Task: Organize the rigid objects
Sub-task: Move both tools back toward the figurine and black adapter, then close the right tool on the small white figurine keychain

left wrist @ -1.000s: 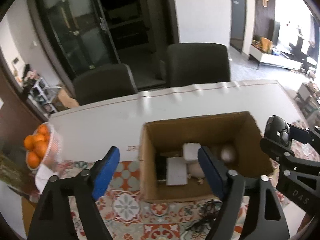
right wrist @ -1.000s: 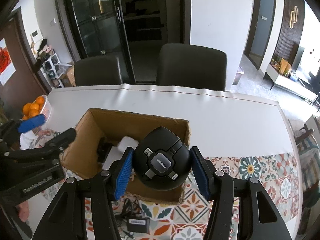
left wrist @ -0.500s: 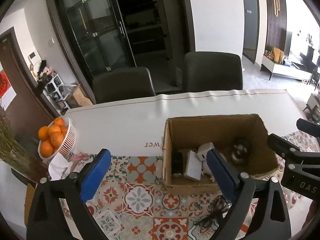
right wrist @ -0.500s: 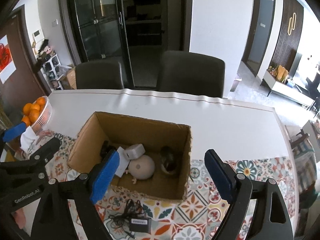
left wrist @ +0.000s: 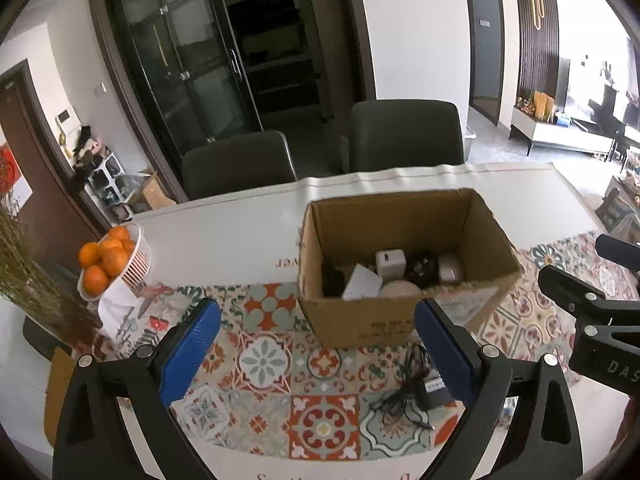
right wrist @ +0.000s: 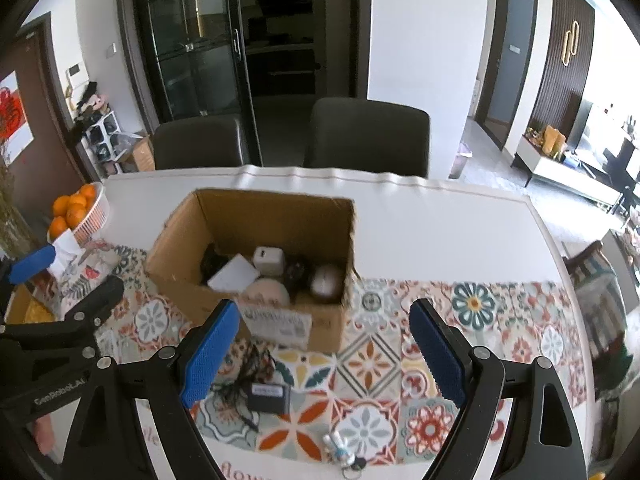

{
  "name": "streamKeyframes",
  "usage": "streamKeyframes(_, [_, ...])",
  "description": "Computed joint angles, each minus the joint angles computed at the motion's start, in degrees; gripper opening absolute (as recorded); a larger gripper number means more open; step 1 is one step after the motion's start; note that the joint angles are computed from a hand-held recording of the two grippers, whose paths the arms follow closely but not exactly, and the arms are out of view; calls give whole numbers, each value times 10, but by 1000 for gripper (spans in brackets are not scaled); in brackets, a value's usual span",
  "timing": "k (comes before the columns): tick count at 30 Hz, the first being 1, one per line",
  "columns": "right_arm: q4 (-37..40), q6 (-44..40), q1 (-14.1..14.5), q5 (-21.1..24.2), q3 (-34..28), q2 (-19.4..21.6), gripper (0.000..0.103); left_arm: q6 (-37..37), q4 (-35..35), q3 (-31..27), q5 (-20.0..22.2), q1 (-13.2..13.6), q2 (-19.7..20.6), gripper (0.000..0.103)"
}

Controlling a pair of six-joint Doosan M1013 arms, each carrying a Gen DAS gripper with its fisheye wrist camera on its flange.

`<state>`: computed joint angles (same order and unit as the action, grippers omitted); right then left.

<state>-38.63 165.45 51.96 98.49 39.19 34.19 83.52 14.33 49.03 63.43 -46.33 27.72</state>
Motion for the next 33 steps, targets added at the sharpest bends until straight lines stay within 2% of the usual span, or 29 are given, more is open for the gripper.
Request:
streamKeyframes(12, [40,65,19,-31,90,-36,87,-20,-30,71,12,-9,-32,99])
streamKeyframes(33, [175,75,12,-134,217,-72,87,-48,-23,141,76,-27,-35,98])
